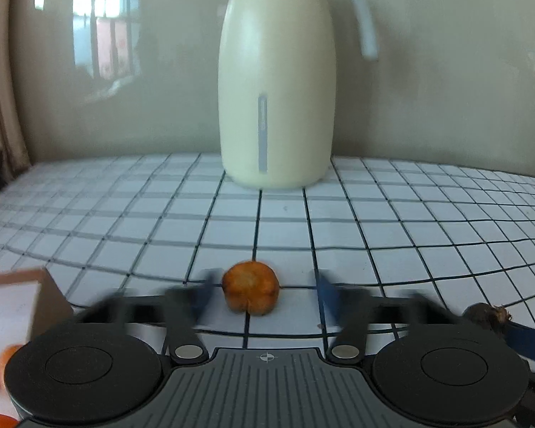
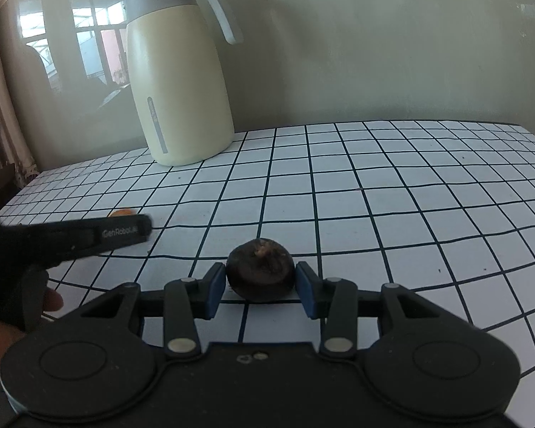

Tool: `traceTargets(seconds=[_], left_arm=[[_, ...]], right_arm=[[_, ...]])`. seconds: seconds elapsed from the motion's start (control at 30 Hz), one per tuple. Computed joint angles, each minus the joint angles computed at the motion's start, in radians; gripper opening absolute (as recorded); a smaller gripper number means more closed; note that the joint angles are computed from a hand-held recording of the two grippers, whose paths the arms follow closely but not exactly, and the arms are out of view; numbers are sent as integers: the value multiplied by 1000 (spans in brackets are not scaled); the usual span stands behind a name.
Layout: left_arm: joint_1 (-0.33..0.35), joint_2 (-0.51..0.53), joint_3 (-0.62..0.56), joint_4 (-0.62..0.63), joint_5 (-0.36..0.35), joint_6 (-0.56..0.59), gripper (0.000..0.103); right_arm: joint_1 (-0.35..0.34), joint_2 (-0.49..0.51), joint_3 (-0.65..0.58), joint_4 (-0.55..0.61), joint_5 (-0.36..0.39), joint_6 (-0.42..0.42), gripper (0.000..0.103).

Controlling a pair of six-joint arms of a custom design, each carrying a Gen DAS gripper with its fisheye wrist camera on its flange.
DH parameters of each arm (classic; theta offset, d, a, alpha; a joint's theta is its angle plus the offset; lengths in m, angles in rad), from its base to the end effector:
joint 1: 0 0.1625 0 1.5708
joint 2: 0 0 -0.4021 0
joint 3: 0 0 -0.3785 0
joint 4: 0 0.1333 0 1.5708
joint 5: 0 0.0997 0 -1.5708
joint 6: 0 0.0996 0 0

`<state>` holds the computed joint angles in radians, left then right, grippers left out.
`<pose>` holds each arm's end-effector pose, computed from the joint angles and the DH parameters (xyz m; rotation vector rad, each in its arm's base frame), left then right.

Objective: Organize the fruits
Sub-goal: 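Move the open left tool to the small brown fruit and grasp it, then carry the small brown fruit and the dark round fruit over the white box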

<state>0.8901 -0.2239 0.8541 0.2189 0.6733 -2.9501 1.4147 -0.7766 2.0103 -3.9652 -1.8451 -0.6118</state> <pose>-0.2538 -0.6489 -0.0838 0.5719 2.1818 -1.0713 0.0211 -0.5496 0.1403 0.3014 -2.1769 1.2174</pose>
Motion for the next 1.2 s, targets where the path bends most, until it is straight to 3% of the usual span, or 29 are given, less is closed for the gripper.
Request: traceTargets(seconds=[0.2, 0.33, 0.67, 0.77, 0.9, 1.2], left_arm=[[4, -20, 34, 6, 56, -3, 35], [-8, -52, 103, -35, 45, 19, 35], [-60, -156, 331, -92, -18, -56, 35], [-61, -162, 340, -89, -18, -61, 35], [-62, -159, 332, -81, -21, -62, 35], [-67, -194, 399, -115, -14, -90, 35]], right_arm=[[0, 0, 0, 0, 0, 2, 38], [-5, -7, 6, 5, 14, 6, 42], [-14, -22, 16, 22, 29, -22, 42], [-11, -19, 15, 20, 30, -38, 33], [2, -2, 13, -5, 10, -90, 33], [6, -11, 48, -11, 55, -69, 33]])
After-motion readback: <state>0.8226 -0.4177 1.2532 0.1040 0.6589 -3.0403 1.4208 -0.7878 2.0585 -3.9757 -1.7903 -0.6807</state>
